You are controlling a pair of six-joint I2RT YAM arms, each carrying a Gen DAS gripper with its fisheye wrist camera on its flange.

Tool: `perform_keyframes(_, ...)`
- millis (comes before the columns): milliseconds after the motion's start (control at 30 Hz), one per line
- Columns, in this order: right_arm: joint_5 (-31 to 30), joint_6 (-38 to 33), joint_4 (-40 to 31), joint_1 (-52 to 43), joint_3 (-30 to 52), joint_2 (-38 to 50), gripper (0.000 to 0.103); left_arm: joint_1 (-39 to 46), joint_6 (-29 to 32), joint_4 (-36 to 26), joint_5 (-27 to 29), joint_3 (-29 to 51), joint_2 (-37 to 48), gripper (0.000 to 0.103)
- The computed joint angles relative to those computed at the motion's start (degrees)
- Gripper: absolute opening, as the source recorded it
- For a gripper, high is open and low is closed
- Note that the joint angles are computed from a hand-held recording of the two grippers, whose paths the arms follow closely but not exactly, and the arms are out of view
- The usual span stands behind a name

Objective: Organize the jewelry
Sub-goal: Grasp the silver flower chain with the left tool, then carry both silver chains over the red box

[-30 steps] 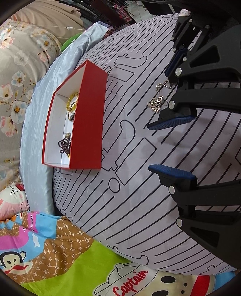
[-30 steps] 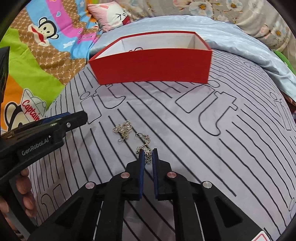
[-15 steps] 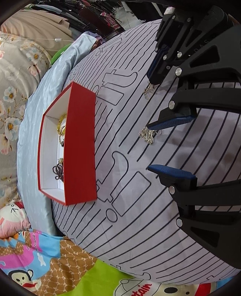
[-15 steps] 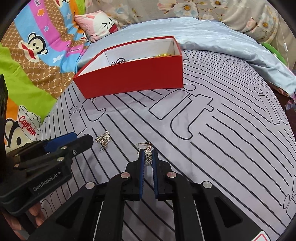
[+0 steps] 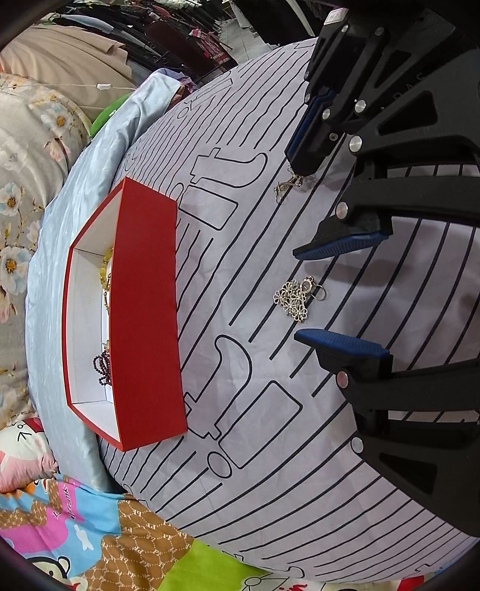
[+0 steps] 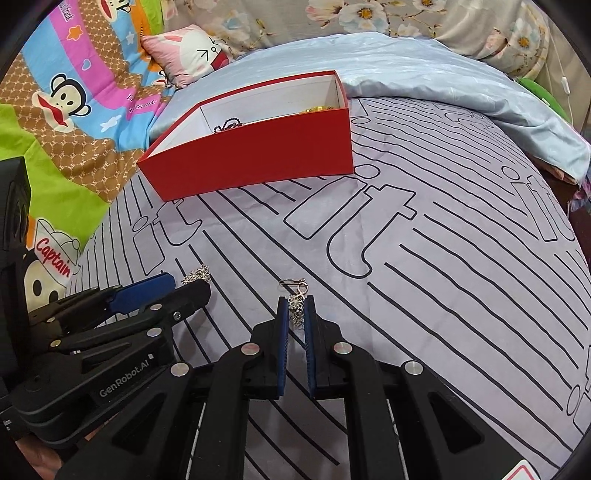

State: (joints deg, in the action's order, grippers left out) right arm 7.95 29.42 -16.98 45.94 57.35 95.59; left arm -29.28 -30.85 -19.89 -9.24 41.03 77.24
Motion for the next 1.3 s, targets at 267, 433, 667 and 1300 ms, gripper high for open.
perform_keyframes(267,-0.4,0.1,0.3,-0.1,-0.2,0.0,0.007,0.3,-0.4,1.2,0.3,-0.2,1.0,0.032)
perform_keyframes(433,-0.2,0.5,0.4,0.3,-0.4,0.0,0.007,1.0,0.1,1.9,1.3,-0.4,1.2,0.013)
perform_keyframes(667,0.1,0.7,0.4,0.5,-0.3,-0.2,0.007,1.3,0.7,2.2,2.2,-0.6,0.7,0.007)
perform_keyframes(1300,0.4,-0.8,-0.4,0.0,1.7,-3.1,0.007,2.9,2.1,-2.9,0.9,1.2,-7.4,0.007)
